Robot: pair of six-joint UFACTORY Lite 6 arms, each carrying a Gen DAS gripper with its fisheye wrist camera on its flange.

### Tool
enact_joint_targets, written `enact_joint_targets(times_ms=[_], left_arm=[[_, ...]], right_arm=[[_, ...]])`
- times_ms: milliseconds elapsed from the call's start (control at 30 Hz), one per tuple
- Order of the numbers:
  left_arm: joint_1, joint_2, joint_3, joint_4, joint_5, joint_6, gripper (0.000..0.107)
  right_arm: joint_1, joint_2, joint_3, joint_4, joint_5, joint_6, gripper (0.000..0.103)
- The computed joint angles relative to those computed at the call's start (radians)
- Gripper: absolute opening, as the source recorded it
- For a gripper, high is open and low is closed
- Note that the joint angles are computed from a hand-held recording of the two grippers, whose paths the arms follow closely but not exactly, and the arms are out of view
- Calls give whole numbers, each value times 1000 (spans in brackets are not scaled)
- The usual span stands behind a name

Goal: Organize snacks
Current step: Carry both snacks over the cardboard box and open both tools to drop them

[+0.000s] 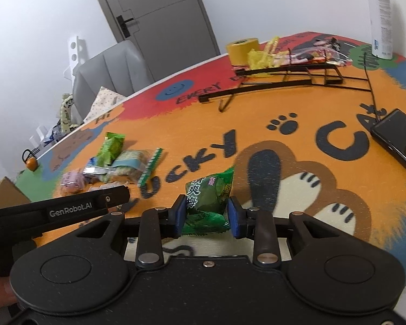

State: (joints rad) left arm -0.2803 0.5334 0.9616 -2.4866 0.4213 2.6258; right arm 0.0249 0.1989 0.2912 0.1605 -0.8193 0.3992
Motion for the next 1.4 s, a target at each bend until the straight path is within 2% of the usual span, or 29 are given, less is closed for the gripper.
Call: enact_joint_targets(times_ms=[567,867,1133,1400], left_arm=[[239,-299,-167,490,70,-336,54],[409,-408,-191,728,158,-501,55],[564,-468,-179,853,244,-571,55],[704,-435,-101,952,312,-634,55]], right_arm=[[284,-220,6,314,118,-186,30],[436,-281,56,507,147,-337,30],[532,-248,147,605,153,-438,30],[590,-191,243,642,175,-494,30]])
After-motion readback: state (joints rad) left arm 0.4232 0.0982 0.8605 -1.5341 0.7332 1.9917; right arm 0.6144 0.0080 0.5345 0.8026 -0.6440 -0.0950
